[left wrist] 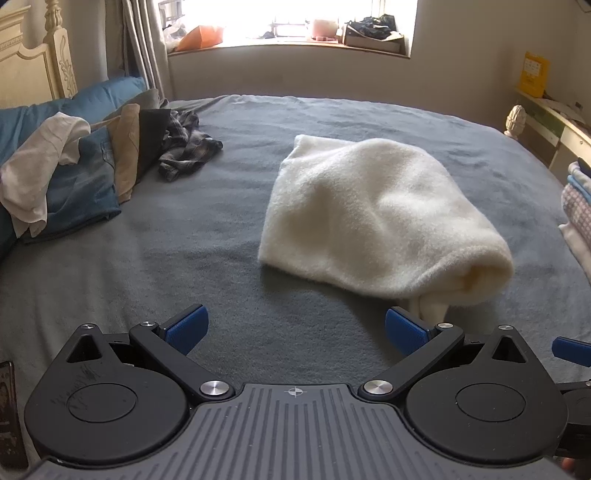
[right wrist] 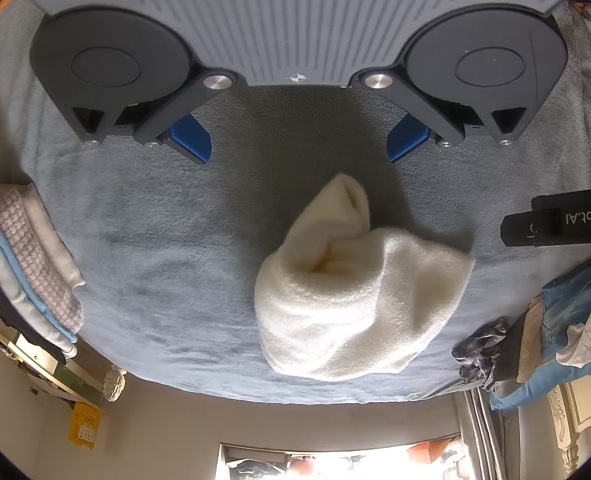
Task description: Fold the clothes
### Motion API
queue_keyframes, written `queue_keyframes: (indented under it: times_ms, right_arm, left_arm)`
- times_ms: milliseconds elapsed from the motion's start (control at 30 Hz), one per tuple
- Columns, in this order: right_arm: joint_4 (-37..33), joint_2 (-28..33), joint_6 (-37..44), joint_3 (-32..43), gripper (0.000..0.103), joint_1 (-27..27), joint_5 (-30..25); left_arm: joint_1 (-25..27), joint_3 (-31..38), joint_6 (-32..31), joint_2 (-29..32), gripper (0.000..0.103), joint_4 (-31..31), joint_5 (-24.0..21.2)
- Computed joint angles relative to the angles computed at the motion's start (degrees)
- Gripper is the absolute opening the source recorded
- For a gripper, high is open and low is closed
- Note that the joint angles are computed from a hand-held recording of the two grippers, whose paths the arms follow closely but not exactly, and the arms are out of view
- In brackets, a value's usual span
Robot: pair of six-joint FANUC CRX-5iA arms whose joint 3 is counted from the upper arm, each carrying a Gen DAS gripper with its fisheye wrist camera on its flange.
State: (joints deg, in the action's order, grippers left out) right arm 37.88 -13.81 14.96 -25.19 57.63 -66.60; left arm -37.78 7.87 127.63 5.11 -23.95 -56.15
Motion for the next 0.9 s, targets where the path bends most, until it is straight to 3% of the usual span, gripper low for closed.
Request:
queue_keyframes:
  times_ms: [900]
  right_arm:
    - [-0.2, -0.1, -0.5, 0.1, 0.103, 0.1, -0.2]
  left_arm:
    - [0.0, 0.2, 0.3, 0.1, 0.103, 0.3, -1.1]
